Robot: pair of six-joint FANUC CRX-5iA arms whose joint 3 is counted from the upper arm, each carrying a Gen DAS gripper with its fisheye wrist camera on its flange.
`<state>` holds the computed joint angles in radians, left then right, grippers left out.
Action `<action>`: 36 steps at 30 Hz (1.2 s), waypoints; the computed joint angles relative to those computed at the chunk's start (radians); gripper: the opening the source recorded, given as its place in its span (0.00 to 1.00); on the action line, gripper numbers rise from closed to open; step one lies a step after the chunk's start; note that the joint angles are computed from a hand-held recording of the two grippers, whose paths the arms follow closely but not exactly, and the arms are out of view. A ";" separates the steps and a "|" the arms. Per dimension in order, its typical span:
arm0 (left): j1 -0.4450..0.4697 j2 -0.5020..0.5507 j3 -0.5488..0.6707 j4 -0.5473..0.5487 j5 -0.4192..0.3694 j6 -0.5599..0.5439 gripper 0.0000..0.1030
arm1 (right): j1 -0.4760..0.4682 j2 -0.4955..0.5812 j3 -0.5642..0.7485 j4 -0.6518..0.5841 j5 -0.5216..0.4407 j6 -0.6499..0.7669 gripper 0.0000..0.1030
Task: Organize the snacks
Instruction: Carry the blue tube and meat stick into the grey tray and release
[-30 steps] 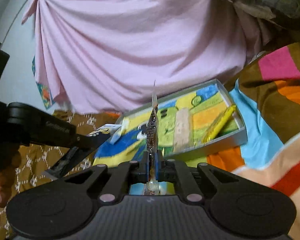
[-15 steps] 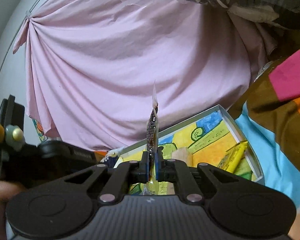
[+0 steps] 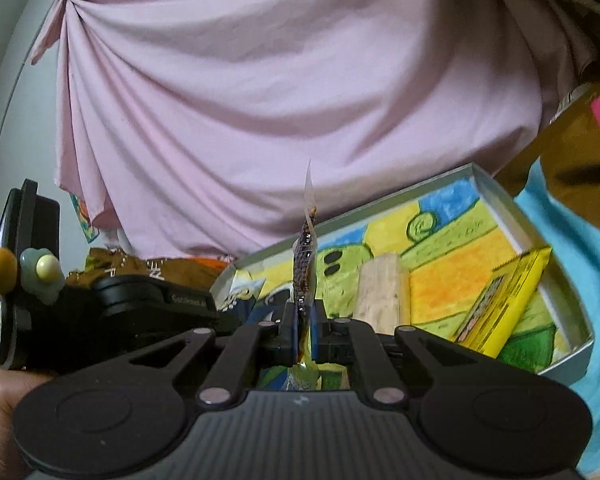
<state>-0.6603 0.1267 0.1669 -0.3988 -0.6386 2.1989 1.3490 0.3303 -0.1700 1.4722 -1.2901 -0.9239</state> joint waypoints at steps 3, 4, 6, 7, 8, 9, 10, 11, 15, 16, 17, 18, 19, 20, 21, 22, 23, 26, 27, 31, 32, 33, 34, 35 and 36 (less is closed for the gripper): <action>-0.002 0.007 0.000 -0.005 0.007 0.015 0.20 | 0.002 0.002 0.009 -0.016 0.013 0.015 0.06; -0.001 0.009 0.000 0.001 0.008 0.013 0.20 | 0.003 0.005 0.015 -0.024 0.013 0.023 0.06; -0.003 0.015 0.004 0.002 0.005 0.010 0.20 | 0.004 0.009 0.024 -0.037 0.012 0.038 0.06; -0.003 0.016 0.002 0.007 0.007 0.007 0.20 | 0.005 0.009 0.026 -0.043 0.013 0.041 0.06; -0.003 0.017 0.001 0.012 0.008 0.002 0.20 | 0.004 0.008 0.027 -0.047 0.015 0.041 0.07; -0.003 0.018 -0.001 0.014 0.008 -0.002 0.20 | 0.004 0.008 0.028 -0.052 0.015 0.043 0.07; -0.003 0.018 -0.002 0.015 0.008 -0.004 0.20 | 0.004 0.008 0.029 -0.058 0.016 0.044 0.07; -0.003 0.020 -0.003 0.018 0.009 -0.006 0.20 | 0.003 0.007 0.030 -0.062 0.020 0.045 0.07; -0.001 0.022 -0.003 0.023 0.007 -0.012 0.21 | 0.003 0.007 0.036 -0.085 0.027 0.055 0.07; 0.000 0.022 -0.004 0.026 0.007 -0.016 0.21 | 0.003 0.006 0.036 -0.090 0.030 0.055 0.08; 0.001 0.021 -0.005 0.030 0.007 -0.021 0.22 | 0.000 0.003 0.034 -0.092 0.038 0.057 0.08; 0.004 0.021 -0.006 0.037 0.006 -0.027 0.22 | 0.000 0.000 0.031 -0.095 0.042 0.057 0.08; 0.006 0.022 -0.006 0.043 0.003 -0.030 0.23 | 0.001 -0.001 0.033 -0.103 0.043 0.060 0.11; 0.008 0.022 -0.007 0.047 0.000 -0.031 0.25 | 0.002 0.000 0.037 -0.115 0.040 0.066 0.12; 0.008 0.021 -0.007 0.043 -0.004 -0.022 0.26 | 0.003 0.002 0.041 -0.122 0.036 0.074 0.12; 0.010 0.017 -0.012 0.042 0.001 -0.015 0.27 | 0.004 0.003 0.042 -0.125 0.033 0.081 0.12; 0.012 0.014 -0.014 0.044 0.003 -0.014 0.29 | 0.005 0.003 0.044 -0.126 0.031 0.085 0.12; 0.015 0.005 -0.017 0.037 0.003 -0.009 0.37 | 0.011 0.011 0.062 -0.141 0.013 0.115 0.16; 0.015 0.002 -0.019 0.033 0.004 -0.005 0.39 | 0.014 0.016 0.071 -0.144 0.004 0.132 0.18; 0.015 -0.021 -0.031 0.009 0.005 0.028 0.55 | 0.022 0.032 0.100 -0.150 -0.026 0.177 0.32; 0.014 -0.028 -0.035 0.000 0.005 0.038 0.59 | 0.025 0.036 0.110 -0.151 -0.038 0.192 0.35; 0.013 -0.035 -0.039 -0.009 0.006 0.047 0.61 | 0.028 0.041 0.120 -0.152 -0.049 0.206 0.37; 0.012 -0.044 -0.043 -0.018 0.005 0.054 0.65 | 0.033 0.048 0.134 -0.155 -0.067 0.226 0.39; 0.012 -0.052 -0.047 -0.020 0.005 0.055 0.68 | 0.038 0.053 0.146 -0.156 -0.081 0.243 0.42; 0.012 -0.062 -0.053 -0.021 0.008 0.057 0.69 | 0.041 0.057 0.156 -0.157 -0.093 0.256 0.43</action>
<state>-0.6479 0.0647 0.1136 -0.4200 -0.6310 2.2556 1.3904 0.3877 -0.0142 1.3149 -1.3832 -0.6676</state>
